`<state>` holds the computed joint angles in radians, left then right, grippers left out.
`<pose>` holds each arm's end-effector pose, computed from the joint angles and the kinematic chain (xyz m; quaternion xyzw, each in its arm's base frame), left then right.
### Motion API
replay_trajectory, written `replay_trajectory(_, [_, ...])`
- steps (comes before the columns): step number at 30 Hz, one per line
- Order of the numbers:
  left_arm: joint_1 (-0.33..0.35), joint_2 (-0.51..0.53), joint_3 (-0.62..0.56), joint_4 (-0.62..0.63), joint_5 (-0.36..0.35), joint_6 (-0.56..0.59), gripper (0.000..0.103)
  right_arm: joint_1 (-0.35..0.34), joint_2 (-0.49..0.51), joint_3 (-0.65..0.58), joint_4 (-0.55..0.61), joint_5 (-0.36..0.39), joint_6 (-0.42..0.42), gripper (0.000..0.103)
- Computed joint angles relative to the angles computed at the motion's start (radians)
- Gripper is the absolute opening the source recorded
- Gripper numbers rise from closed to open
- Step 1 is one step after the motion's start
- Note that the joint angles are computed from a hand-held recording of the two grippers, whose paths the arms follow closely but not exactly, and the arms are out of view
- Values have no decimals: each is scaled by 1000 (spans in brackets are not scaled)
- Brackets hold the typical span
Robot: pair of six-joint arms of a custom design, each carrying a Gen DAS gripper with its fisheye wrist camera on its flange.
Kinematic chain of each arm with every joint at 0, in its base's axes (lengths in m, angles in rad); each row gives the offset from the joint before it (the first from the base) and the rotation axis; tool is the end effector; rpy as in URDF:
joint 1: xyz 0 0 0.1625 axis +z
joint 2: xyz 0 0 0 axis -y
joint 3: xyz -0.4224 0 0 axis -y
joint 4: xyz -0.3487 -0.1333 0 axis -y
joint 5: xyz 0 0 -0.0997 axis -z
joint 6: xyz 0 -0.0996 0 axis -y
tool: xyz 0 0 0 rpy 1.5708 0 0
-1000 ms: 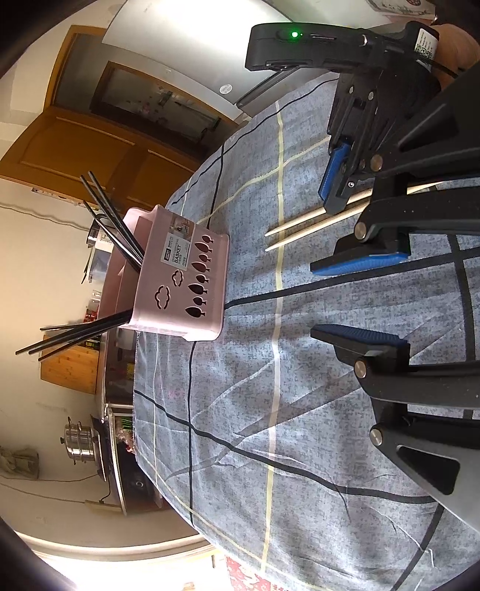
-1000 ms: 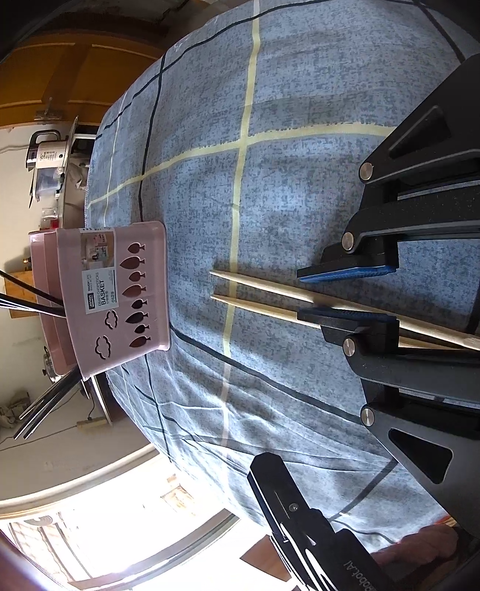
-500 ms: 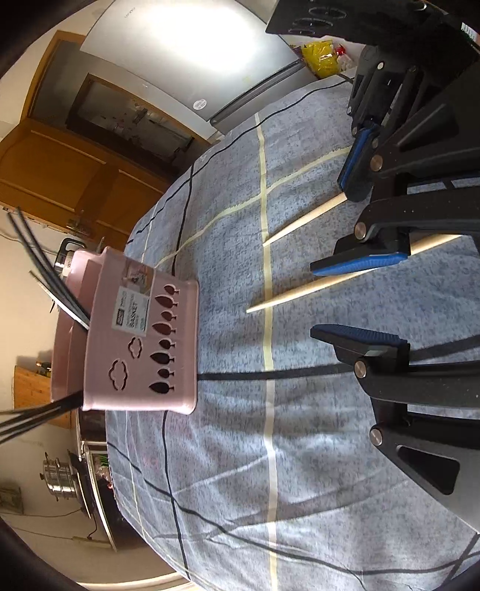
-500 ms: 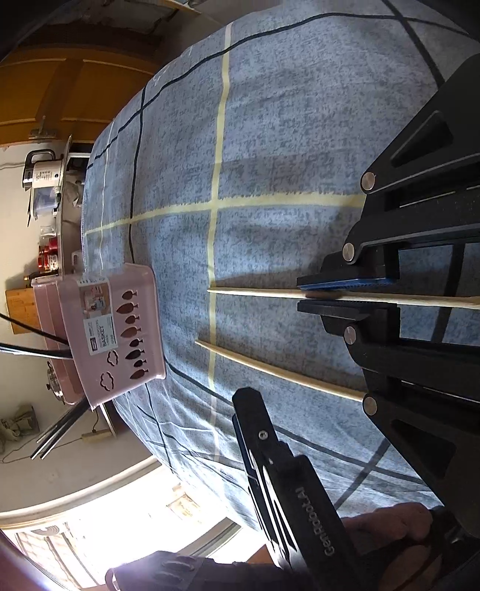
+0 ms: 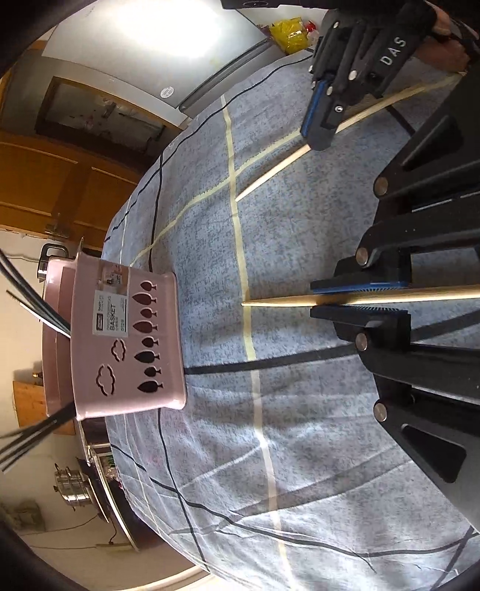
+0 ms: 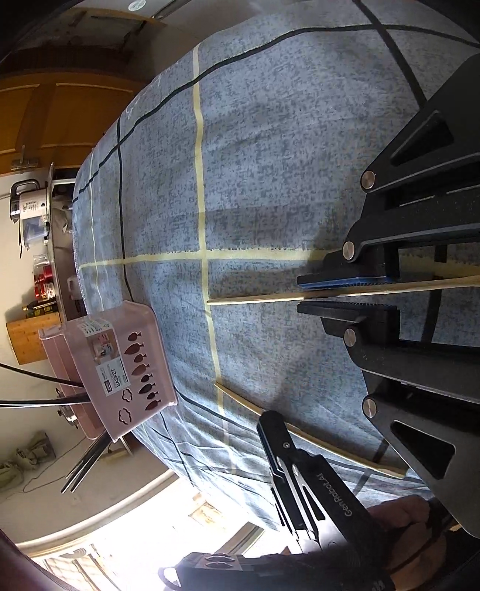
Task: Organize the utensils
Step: 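Close the left tool on a wooden chopstick while the right tool grasps the other, then lift both wooden chopsticks upright and lower them into the basket compartments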
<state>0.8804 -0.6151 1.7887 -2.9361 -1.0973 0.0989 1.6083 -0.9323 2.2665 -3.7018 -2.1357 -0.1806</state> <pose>-0.2409 -0.5723 0.0167 0.3513 0.9019 -0.1570 0.1962 0.0973 -0.4600 0.1752 -0.0111 -0.8917 0.3533 0.2829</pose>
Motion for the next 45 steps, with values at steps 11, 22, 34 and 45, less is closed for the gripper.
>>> replay_trajectory(11, [23, 6, -103, 142, -10, -11, 9, 0, 9, -147, 165, -22, -95, 14])
replay_trajectory(22, [4, 73, -168, 141, 68, 51, 9, 3, 40, -225, 256, -56, -112, 13])
replay_trajectory(34, [-13, 24, -187, 150, 21, 51, 4, 25, -15, -230, 274, -8, -96, 5])
replay_trajectory(45, [-49, -49, -239, 88, -38, 107, 4, 104, -85, -250, 183, 24, -133, 5])
